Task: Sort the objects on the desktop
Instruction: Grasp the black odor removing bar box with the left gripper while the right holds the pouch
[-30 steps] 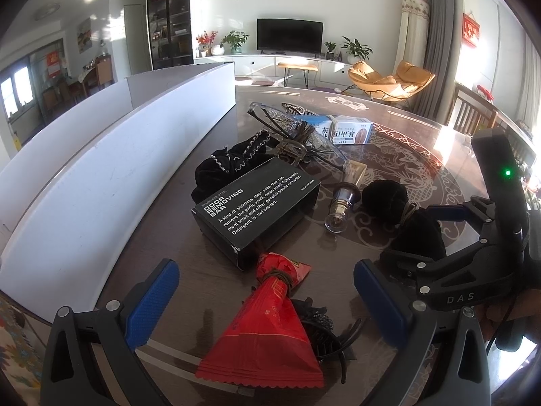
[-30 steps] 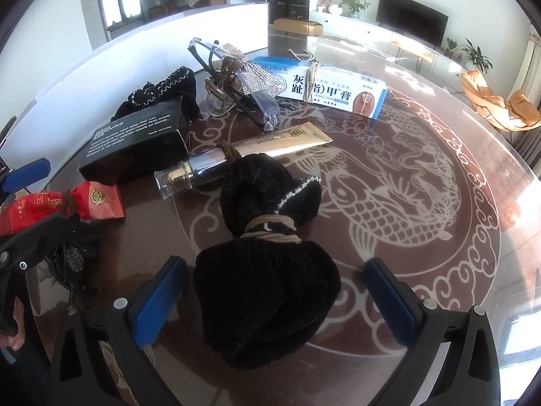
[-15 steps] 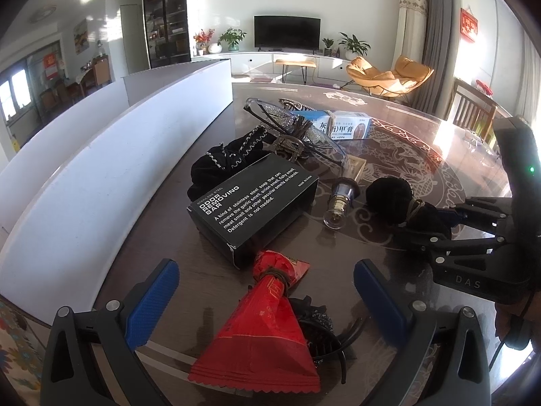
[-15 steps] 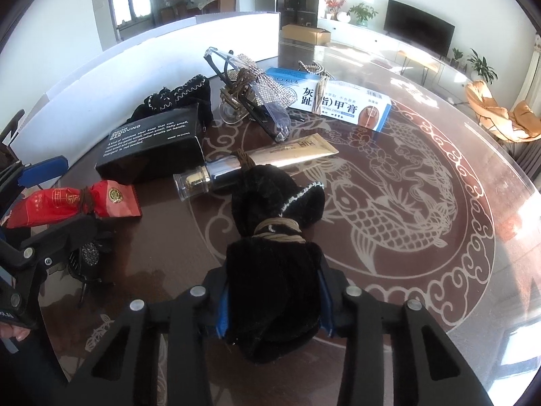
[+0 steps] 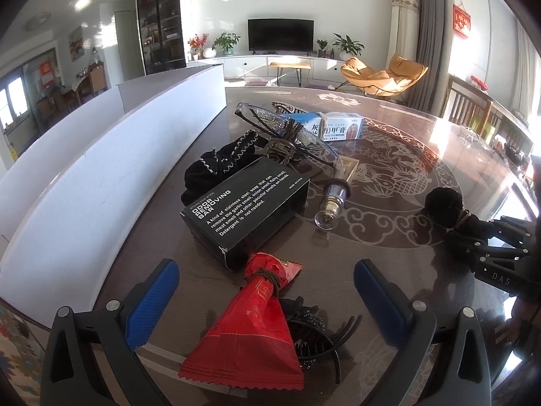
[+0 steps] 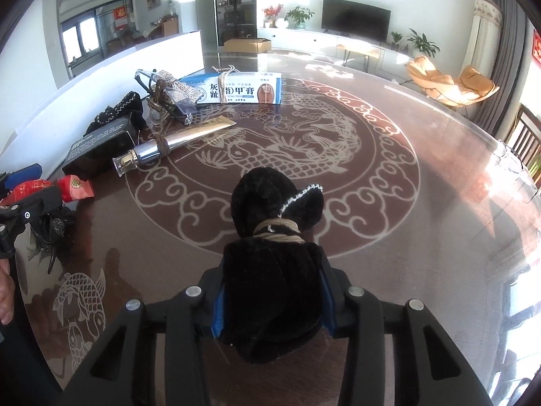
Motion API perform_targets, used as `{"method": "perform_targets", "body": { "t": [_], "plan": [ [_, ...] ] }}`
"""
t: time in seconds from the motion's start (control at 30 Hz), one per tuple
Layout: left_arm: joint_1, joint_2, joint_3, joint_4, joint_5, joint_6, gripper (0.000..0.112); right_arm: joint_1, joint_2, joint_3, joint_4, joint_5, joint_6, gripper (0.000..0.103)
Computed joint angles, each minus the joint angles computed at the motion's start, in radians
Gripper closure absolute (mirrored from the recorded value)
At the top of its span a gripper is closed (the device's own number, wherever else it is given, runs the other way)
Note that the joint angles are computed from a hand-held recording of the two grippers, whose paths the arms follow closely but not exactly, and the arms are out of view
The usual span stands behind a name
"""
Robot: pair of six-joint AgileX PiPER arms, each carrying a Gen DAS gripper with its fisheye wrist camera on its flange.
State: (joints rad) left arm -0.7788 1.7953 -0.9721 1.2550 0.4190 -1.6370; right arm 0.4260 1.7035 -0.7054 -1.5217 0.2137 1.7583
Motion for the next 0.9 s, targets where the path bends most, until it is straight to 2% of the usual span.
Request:
{"method": "perform_targets", "body": {
  "t": [0.5,0.6,0.77,0.9],
  "plan": [
    [0.004,0.001,-0.003,-0.012,-0.001,0.017,0.009,-0.011,-0.002,0.005,-0.027,-0.014,0.024,0.060],
    [0.022,-0.014,0.012,0.014,-0.003,-0.038,0.009,-0.011,-0.002,0.005,-0.028,-0.014,0.026,0.060],
    [0.117,-0.060,0.073,0.089,-0.088,-0.217,0.009,-0.011,-0.002,0.006,-0.033,-0.015,0.030,0.060],
    [0.168,-0.048,0.065,0.058,-0.122,-0.217,0.009,-0.017,0.001,0.008,-0.072,-0.026,0.064,0.058]
  ]
}}
